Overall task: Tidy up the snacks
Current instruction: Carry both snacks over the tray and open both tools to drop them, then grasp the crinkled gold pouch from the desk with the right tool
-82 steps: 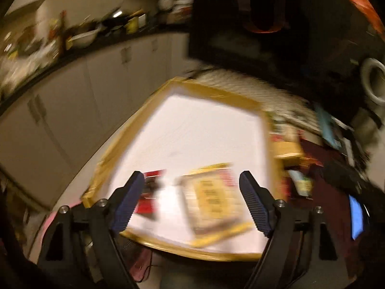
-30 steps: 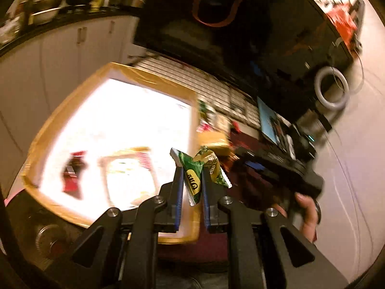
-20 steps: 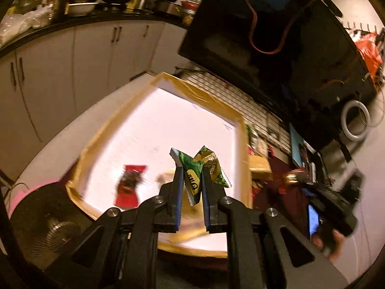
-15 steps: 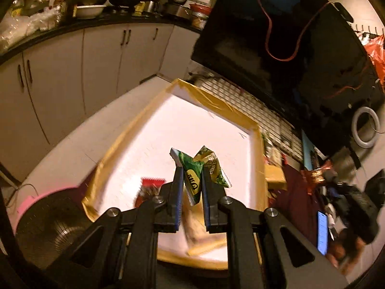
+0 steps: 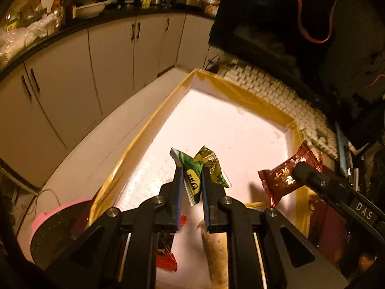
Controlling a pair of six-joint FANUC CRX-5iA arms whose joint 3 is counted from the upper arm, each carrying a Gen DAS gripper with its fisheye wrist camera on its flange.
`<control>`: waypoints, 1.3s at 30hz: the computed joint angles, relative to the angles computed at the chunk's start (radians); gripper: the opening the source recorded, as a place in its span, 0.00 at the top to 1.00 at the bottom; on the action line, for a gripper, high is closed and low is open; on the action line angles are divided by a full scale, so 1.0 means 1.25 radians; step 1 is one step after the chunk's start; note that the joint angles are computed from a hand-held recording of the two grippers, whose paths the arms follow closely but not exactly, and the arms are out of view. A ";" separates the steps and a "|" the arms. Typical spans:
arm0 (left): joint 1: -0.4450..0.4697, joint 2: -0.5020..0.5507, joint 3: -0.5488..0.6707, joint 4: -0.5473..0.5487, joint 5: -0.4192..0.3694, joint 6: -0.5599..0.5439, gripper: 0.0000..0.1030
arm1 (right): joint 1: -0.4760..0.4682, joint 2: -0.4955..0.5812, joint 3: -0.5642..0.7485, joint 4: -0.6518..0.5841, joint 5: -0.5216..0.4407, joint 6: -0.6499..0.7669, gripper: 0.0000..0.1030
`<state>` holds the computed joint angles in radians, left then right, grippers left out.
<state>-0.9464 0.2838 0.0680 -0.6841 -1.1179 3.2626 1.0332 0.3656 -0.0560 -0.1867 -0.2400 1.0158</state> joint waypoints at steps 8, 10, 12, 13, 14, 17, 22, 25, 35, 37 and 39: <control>0.015 0.015 0.004 0.021 -0.011 -0.021 0.85 | 0.004 0.020 0.021 -0.011 -0.023 -0.007 0.82; 0.020 0.018 0.003 0.030 -0.013 -0.027 0.84 | 0.006 0.019 0.019 -0.006 -0.021 -0.007 0.80; 0.020 0.021 0.005 0.029 -0.021 -0.030 0.82 | 0.011 0.021 0.016 0.035 -0.028 -0.035 0.75; 0.015 0.029 0.016 0.023 -0.040 -0.033 0.80 | 0.014 0.019 0.014 0.058 -0.035 -0.047 0.64; 0.009 0.037 0.028 0.016 -0.062 -0.036 0.75 | 0.014 0.016 0.012 0.058 -0.035 -0.043 0.55; -0.004 0.050 0.049 0.008 -0.093 -0.050 0.52 | 0.011 -0.016 -0.015 0.039 -0.026 -0.019 0.44; -0.071 0.067 0.102 -0.051 -0.167 -0.035 0.37 | -0.013 -0.135 -0.115 -0.053 0.009 0.074 0.38; -0.132 0.068 0.126 -0.105 -0.167 0.001 0.26 | -0.025 -0.205 -0.217 0.029 0.061 -0.023 0.38; -0.176 0.126 0.225 -0.121 -0.076 -0.129 0.24 | -0.096 -0.171 -0.185 -0.062 -0.040 0.040 0.37; -0.174 0.132 0.231 -0.110 -0.077 -0.145 0.24 | -0.117 -0.146 -0.135 -0.142 -0.079 0.140 0.37; -0.171 0.134 0.229 -0.099 -0.076 -0.149 0.24 | -0.125 -0.118 -0.097 -0.148 -0.102 0.158 0.37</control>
<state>-1.1598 0.4515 0.3542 -0.8078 -1.2130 3.0761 0.8766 0.2186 -0.1778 -0.3712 -0.3671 1.2139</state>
